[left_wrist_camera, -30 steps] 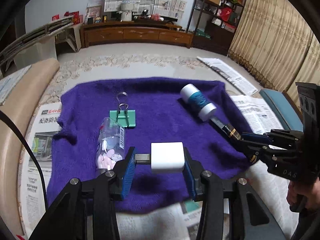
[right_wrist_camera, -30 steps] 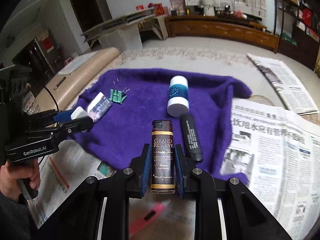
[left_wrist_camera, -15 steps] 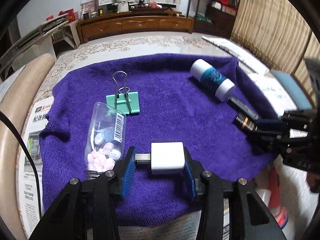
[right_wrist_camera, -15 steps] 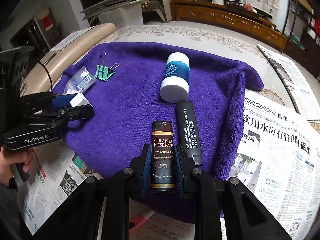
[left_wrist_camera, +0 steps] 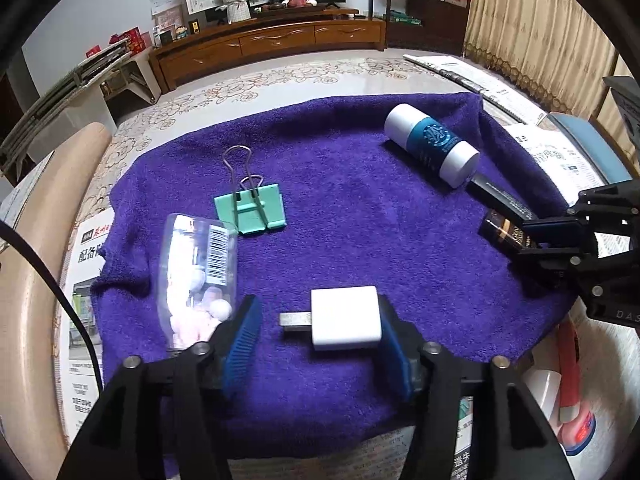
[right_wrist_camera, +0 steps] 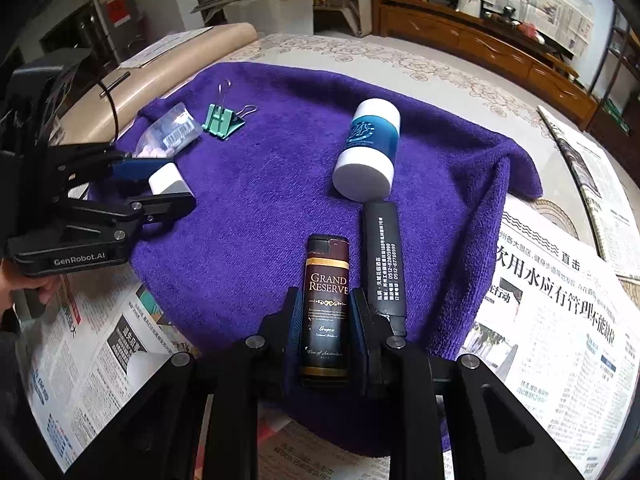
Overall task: Organize rigid objects
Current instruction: 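Place the charger on the towel with the left tool while the right tool places the bottle, then grasp the white jar with the left tool while the right tool grasps the Vaseline tin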
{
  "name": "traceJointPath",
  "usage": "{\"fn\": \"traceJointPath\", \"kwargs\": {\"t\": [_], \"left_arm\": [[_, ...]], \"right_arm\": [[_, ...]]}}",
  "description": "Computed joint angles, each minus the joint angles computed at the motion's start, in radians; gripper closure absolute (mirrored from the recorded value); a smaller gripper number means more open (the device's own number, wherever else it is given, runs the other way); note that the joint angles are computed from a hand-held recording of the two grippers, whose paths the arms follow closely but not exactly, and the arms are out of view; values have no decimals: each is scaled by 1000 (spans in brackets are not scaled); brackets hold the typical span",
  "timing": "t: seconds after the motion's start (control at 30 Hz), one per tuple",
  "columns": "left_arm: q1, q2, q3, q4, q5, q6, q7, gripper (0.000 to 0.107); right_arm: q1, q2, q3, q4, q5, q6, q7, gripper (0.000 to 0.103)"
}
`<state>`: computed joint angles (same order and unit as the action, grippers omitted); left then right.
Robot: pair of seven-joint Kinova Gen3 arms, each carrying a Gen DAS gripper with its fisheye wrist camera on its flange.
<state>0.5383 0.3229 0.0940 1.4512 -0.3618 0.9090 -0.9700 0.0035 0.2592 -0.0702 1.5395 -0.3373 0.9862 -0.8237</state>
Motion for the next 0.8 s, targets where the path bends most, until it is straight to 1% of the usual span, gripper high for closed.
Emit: {"fn": "traceJointPath", "kwargs": {"t": [0.13,0.17,0.2,0.27,0.4,0.53,0.57,0.6,0.63,0.67,0.7,0.73,0.77,0.8], "left_arm": [[-25,-43,8,47,39,-71,-4,49],[-24,-56,8,58,37,-86,4,46],[-17,-66,8,66,25,-92,16,38],[-3,-72,12,62,3,-75,33,31],[8,-92,26,69,-11,-54,53,31],[21,-134,40,92,-31,-41,99,31],[24,-150,46,104,-33,-43,114,29],[23,-162,55,112,-30,-46,121,23],[25,-174,64,121,-30,-49,130,19],[29,-187,73,133,-35,-58,143,9],[32,-199,82,145,-40,-66,157,4],[34,-205,89,152,-44,-71,170,4],[35,-212,98,160,-42,-76,179,4],[36,-216,108,166,-34,-78,183,4]], "right_arm": [[29,5,0,-14,-37,29,30,78],[38,-1,1,-7,-48,30,39,78],[51,-10,2,-2,-64,33,54,78],[68,-21,9,-1,-81,56,72,78],[87,-41,26,19,-99,66,91,75],[125,-71,43,46,-163,76,114,75],[132,-82,48,54,-177,78,120,71],[133,-96,52,67,-181,73,119,69],[141,-117,60,87,-194,64,126,65],[150,-132,67,103,-216,64,138,60],[165,-155,79,123,-248,64,158,55],[169,-174,89,142,-265,56,165,36],[173,-206,100,174,-285,32,171,9],[178,-243,114,215,-313,4,187,0]]}}
